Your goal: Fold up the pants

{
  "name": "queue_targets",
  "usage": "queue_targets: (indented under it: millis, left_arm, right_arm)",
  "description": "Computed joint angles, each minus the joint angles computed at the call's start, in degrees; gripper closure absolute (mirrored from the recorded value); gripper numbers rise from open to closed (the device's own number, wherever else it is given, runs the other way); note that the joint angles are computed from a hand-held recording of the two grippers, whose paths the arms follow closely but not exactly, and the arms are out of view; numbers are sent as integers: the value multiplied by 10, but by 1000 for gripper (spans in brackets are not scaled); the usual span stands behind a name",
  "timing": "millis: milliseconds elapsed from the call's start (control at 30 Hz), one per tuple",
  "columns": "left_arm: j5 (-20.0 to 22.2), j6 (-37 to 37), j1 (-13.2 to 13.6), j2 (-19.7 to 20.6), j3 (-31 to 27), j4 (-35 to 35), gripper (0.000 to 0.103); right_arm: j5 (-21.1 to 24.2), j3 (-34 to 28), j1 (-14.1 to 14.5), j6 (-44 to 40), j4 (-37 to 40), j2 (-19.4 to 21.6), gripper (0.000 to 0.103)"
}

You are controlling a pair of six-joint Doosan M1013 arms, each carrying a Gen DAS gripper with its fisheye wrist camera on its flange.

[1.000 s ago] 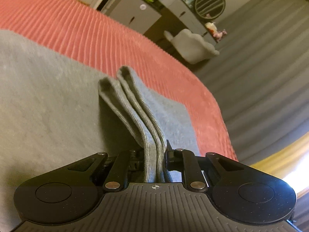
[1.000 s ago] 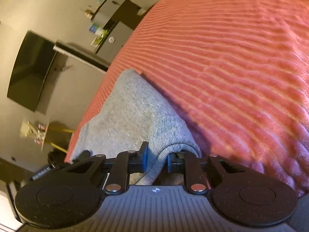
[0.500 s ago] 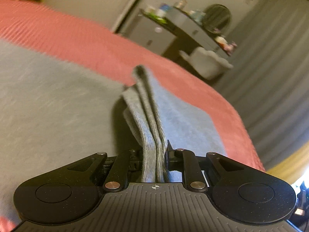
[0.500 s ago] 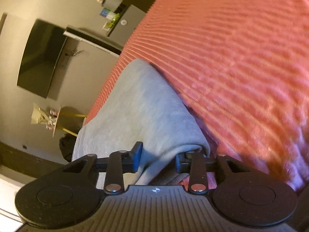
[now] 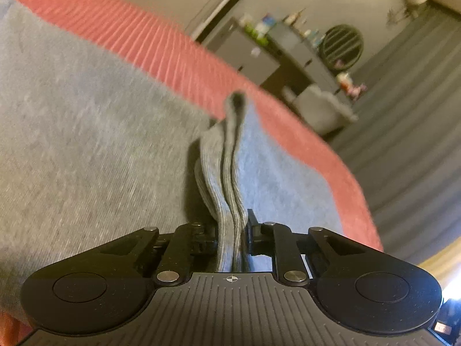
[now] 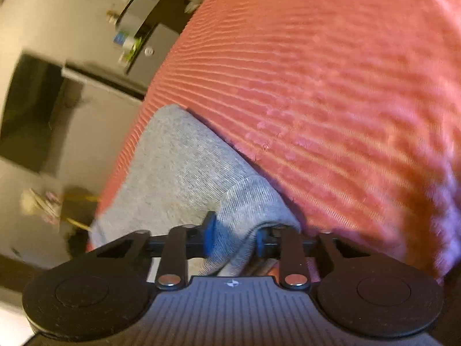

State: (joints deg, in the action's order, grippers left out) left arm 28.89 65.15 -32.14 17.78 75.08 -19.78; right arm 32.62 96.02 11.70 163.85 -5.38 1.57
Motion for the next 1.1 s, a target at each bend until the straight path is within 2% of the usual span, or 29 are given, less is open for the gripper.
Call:
queue_targets:
  millis: [67,133,167,200,233,300,333,367,400,467,533,633,733,800,833,867,900,933,1033,1067,1100]
  left_arm:
    - [-86,45,-9,-22,31,7,86]
    - [-145,33,-22,-37,47,89,85]
    - [-156,2,-27,-41,51,142,83]
    - [-140,-19,-28,-40,46,166,80]
    - [-94,-24,-25,-34,32,163,70]
    - [46,-49,-15,-7,-16,144,68]
    - [86,-71,-12,2,-29,153,70]
    - [96,-90,-9,4,-30,158,68]
    - [77,-85,-4,2,-23,133,65]
    - [26,-101,2,-5,-9,113,38]
    - [-3,-103,8,-4,-4,92,36]
    - [30,-107,20,18,-33,52,36]
    - [34,-94,24,34,-51,31,38]
    - [49,-57,26,50,-74,1,39]
    - [60,-38,27,60,-89,-14,53]
    - [72,-32,28,63,-95,-11,75]
    - [80,-36,26,68,-104,9,81]
    - [81,-30,23,72,-113,24,83]
    - [3,64,15,51,-88,5,84]
    - [-13,90,12,47,-86,1,84]
    - [-22,92,8,43,-86,26,84]
  right_arm:
    - [24,-17,15,-3,-63,3,84]
    - [-4,-10,32,8,-143,-7,85]
    - [-21,-4,38,13,-178,-11,85]
    - [-27,-2,40,5,-193,-13,84]
    - [-22,-3,40,-14,-187,-11,84]
    - [32,-12,35,-82,-118,-2,83]
    - [48,-10,29,-105,-84,1,83]
    - [34,0,25,-98,-72,-4,83]
    - [25,4,22,-102,-58,-8,79]
    - [33,-3,15,-145,-15,-8,75]
    - [36,-7,7,-186,23,-10,66]
    - [27,1,-7,-258,101,-23,60]
    - [29,3,-19,-339,155,-34,59]
    - [19,9,-27,-379,191,-43,57]
    - [12,10,-30,-383,195,-45,55]
    - [7,11,-31,-380,187,-48,52]
    - [1,11,-30,-369,167,-49,51]
    - [-2,10,-25,-355,145,-49,51]
    - [-6,5,-26,-345,122,-48,51]
    - [-16,8,-27,-354,129,-49,51]
    - [-30,11,-28,-365,135,-51,51]
